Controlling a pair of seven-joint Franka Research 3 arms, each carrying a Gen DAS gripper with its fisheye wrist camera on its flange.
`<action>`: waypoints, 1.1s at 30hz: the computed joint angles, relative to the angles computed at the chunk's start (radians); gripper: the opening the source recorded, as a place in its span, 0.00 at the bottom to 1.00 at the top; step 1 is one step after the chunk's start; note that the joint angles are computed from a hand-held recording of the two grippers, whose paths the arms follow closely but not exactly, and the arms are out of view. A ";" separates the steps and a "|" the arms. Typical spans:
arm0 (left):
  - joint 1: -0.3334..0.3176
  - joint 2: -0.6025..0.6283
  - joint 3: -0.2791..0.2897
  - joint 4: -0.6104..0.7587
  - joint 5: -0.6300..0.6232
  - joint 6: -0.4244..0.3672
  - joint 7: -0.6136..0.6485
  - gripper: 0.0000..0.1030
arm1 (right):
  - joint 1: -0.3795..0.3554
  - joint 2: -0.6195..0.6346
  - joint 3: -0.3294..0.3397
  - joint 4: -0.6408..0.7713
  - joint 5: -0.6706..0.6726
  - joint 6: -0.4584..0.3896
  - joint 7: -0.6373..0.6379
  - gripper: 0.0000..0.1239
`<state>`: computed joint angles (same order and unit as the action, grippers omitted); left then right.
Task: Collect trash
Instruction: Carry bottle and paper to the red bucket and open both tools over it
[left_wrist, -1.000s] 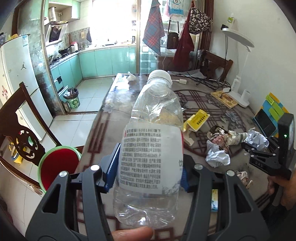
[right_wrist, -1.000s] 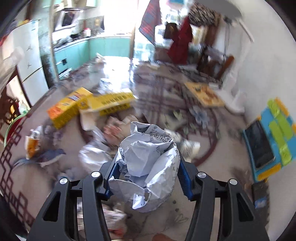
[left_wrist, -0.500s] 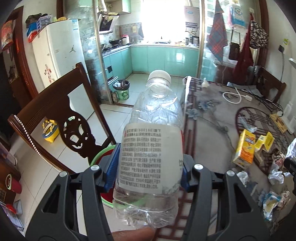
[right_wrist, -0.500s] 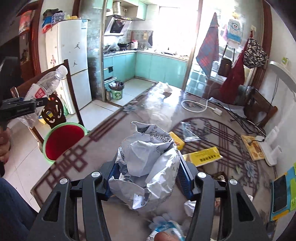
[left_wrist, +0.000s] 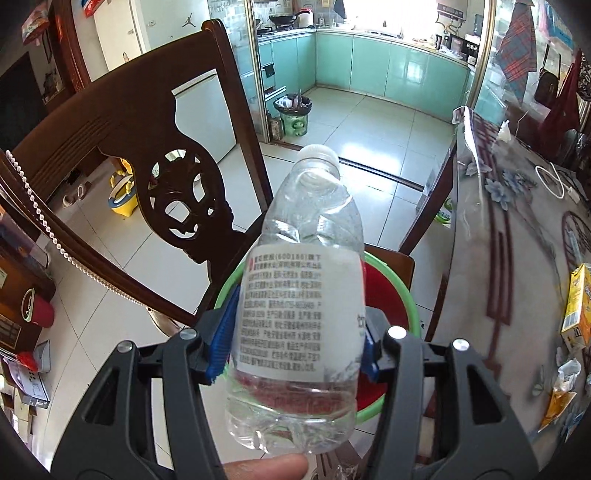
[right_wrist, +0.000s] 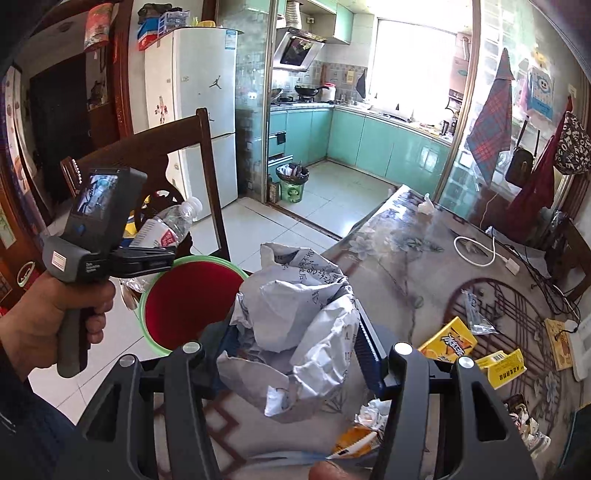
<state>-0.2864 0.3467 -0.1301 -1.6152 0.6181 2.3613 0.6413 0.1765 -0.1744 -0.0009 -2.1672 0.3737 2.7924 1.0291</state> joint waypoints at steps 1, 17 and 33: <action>0.003 0.008 -0.001 0.008 -0.006 0.002 0.004 0.56 | 0.004 0.004 0.002 0.004 0.002 0.000 -0.003 0.44; -0.046 -0.068 0.044 0.010 0.258 -0.062 -0.197 0.96 | 0.045 0.133 0.034 0.124 0.032 0.001 -0.045 0.44; 0.091 -0.292 -0.008 -0.179 0.350 -0.188 -0.525 0.95 | 0.140 0.389 0.081 0.355 -0.084 -0.021 0.049 0.44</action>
